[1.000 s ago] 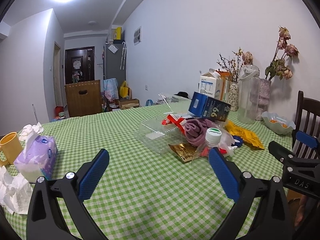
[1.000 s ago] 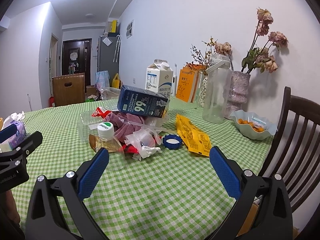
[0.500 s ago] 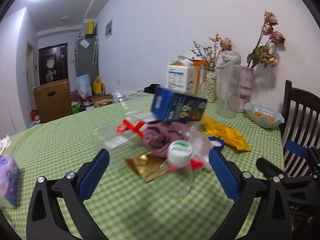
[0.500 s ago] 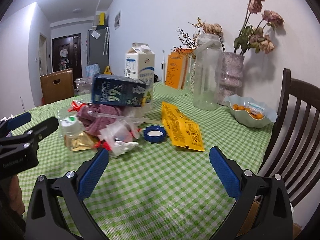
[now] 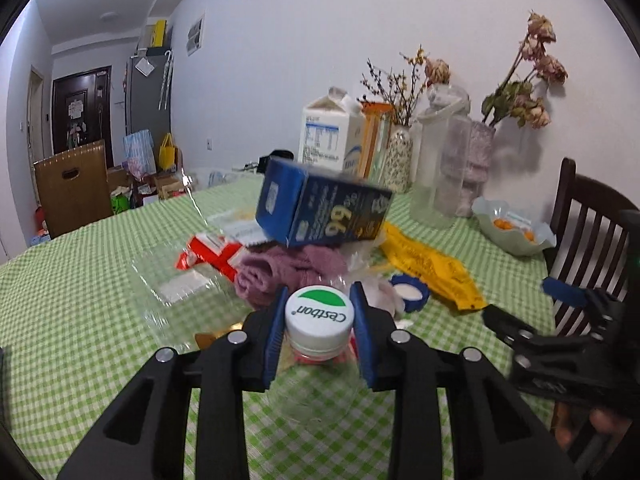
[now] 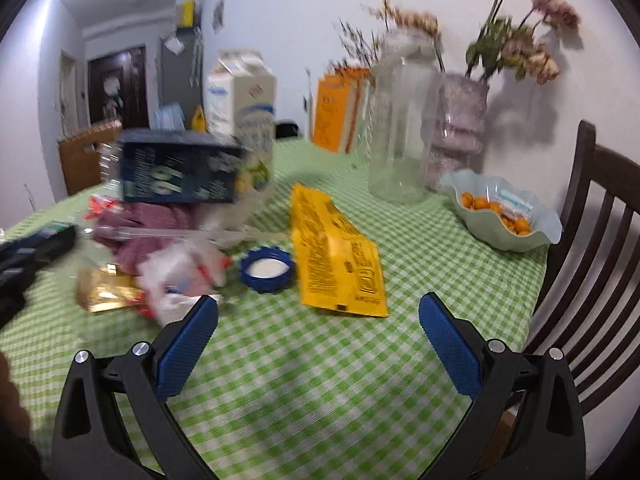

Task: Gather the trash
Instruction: 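Grasp the clear Cestbon bottle with the left tool while the right tool grasps the yellow wrapper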

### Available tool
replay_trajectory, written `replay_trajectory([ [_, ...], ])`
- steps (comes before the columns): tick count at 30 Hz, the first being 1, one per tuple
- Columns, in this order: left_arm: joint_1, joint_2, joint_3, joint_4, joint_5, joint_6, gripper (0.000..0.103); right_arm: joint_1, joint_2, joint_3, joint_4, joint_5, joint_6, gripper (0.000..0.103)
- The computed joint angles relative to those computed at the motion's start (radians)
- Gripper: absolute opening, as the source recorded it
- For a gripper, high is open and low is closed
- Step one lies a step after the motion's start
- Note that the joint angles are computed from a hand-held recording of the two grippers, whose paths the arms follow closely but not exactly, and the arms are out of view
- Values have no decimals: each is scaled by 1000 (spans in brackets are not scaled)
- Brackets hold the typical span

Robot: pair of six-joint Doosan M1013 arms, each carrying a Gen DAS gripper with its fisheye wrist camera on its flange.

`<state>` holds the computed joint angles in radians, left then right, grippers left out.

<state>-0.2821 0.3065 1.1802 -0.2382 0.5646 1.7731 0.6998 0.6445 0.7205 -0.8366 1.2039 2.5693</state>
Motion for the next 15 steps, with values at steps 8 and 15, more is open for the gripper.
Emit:
replay_trajectory([
  [8, 10, -1, -15, -16, -27, 4, 29, -113, 59, -129, 265, 42, -71, 97],
  [15, 14, 8, -35, 7, -15, -21, 29, -175, 158, -310, 404, 125, -181, 61],
])
